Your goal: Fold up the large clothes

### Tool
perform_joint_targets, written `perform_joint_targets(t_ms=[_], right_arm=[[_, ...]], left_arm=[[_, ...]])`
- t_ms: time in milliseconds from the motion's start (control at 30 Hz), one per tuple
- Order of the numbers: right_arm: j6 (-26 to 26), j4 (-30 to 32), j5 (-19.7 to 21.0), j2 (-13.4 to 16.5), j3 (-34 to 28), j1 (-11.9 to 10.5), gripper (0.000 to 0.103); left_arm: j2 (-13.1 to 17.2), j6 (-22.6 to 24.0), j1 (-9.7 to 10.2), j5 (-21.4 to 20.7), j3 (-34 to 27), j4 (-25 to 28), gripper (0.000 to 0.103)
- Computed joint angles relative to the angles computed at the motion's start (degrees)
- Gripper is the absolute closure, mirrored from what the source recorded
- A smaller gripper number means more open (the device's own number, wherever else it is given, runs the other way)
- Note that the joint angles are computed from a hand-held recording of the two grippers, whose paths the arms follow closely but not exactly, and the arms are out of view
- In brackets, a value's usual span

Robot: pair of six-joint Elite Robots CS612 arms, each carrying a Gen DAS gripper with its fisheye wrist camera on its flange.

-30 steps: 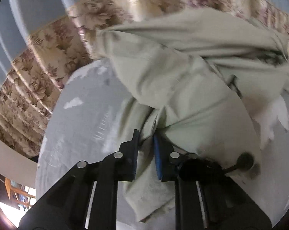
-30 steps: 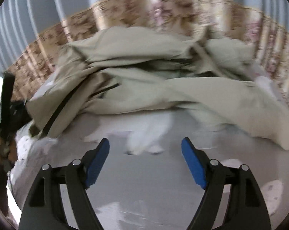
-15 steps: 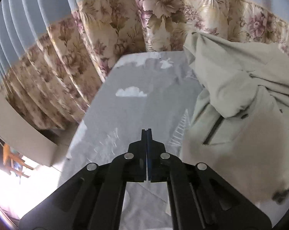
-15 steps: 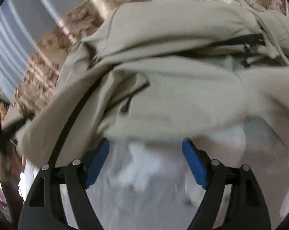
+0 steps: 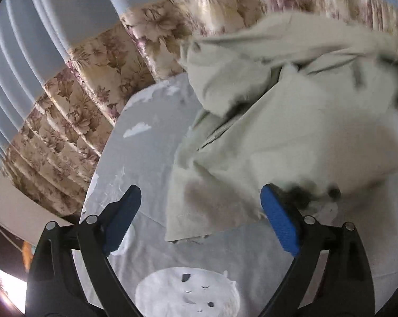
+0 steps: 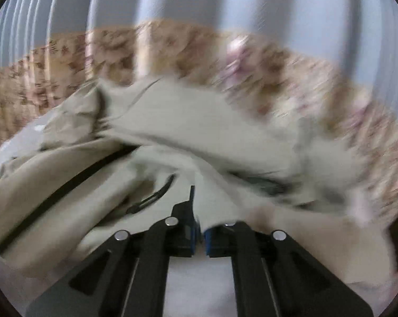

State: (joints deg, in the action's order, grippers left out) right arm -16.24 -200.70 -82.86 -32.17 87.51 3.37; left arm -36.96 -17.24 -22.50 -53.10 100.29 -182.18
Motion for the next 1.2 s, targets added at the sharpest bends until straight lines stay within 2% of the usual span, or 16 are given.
perform_joint_targets(t_ms=[100, 200, 300, 367, 433, 467, 500, 567, 700, 800, 867, 933, 1000, 1033, 1100, 1200], right_arm=[[1.0, -2.3, -5.1, -1.3, 1.5, -2.4, 0.100], [-1.0, -3.4, -12.8, -2.1, 2.6, -4.9, 0.100], [-0.7, 2.9, -16.5, -3.6, 2.8, -7.5, 0.098], [1.2, 14.0, -11.7, -5.3, 2.1, -10.6, 0.095], [5.0, 20.5, 0.3, -6.6, 1.9, -14.1, 0.092], [6.9, 22.7, 5.6, -7.3, 2.4, -15.6, 0.082], [8.6, 22.8, 8.4, -7.8, 3.4, -16.6, 0.049], [10.0, 17.5, 9.9, -9.3, 7.9, -17.4, 0.026], [10.4, 16.3, 22.2, -9.7, 13.6, -19.2, 0.026], [10.0, 16.2, 23.0, -7.9, 14.2, -18.1, 0.027], [11.1, 16.6, 24.4, -6.8, 14.0, -17.8, 0.029], [9.9, 19.5, 26.4, -5.8, 13.2, -17.2, 0.039], [8.1, 19.8, 26.1, -5.1, 12.3, -16.2, 0.075], [6.3, 19.5, 24.4, -4.8, 11.7, -15.3, 0.083], [2.4, 19.2, 20.7, -5.3, 11.7, -13.8, 0.089], [-3.2, 18.0, 20.3, -7.3, 12.9, -13.4, 0.091]], left_arm=[[-0.1, 0.0, -0.19, -2.8, -0.4, -0.2, 0.011], [0.3, 1.7, -1.17, -2.3, -1.3, -0.1, 0.011], [0.4, 2.5, -1.28, -6.0, -1.5, -0.5, 0.011], [0.4, 2.2, -1.24, -8.3, -1.8, 0.5, 0.011], [0.5, 1.7, -1.25, -10.8, -2.3, 1.5, 0.011], [0.4, 1.3, -1.41, -11.5, -2.4, 1.5, 0.011], [0.3, 1.1, -1.50, -12.1, -2.4, 1.3, 0.011], [-0.2, 0.6, -1.60, -14.8, -2.1, -0.6, 0.011], [0.2, 1.7, -1.75, -18.9, -3.8, -0.5, 0.005], [2.0, 1.8, -1.41, -23.5, -7.7, 4.6, 0.007], [2.6, 1.7, -0.89, -27.8, -9.0, 5.9, 0.038], [2.8, 1.6, -0.87, -31.0, -9.5, 5.2, 0.102], [2.5, 1.7, -1.44, -28.4, -9.7, 6.2, 0.102], [2.4, 0.8, -1.27, -28.7, -9.4, 5.7, 0.102], [1.9, -0.9, -0.98, -28.8, -8.4, 4.3, 0.102], [-0.9, -3.9, -1.25, -25.3, -3.2, -0.3, 0.101]])
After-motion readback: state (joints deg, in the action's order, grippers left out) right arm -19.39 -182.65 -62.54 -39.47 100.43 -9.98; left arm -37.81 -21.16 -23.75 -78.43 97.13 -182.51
